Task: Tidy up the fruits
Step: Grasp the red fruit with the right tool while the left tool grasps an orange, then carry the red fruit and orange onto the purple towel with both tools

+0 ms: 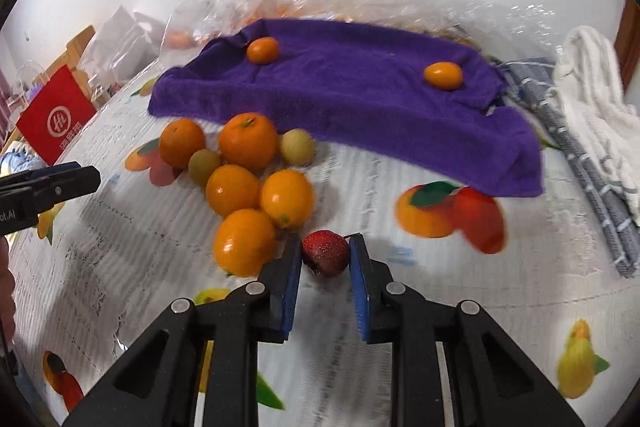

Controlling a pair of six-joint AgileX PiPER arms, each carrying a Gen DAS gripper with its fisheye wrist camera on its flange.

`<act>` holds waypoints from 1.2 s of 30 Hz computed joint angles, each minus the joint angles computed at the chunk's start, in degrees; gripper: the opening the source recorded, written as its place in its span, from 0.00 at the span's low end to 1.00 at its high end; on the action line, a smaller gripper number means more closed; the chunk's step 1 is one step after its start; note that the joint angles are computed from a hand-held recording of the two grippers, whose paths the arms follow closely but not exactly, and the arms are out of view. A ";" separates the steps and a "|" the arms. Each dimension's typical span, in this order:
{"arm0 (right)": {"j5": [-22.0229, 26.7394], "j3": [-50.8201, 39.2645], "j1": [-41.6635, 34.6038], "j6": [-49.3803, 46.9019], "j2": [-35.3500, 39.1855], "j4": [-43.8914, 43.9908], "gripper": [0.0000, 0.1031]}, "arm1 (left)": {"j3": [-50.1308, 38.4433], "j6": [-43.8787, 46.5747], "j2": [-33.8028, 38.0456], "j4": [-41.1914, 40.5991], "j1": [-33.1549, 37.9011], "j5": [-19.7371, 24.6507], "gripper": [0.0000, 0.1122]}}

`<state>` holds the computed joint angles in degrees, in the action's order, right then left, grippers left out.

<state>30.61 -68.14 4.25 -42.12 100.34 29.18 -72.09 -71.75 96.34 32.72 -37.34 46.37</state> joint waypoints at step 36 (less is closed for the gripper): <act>8.99 -12.72 -9.15 -1.11 2.02 3.95 0.23 | -18.01 10.98 9.44 -6.86 6.89 -1.55 0.34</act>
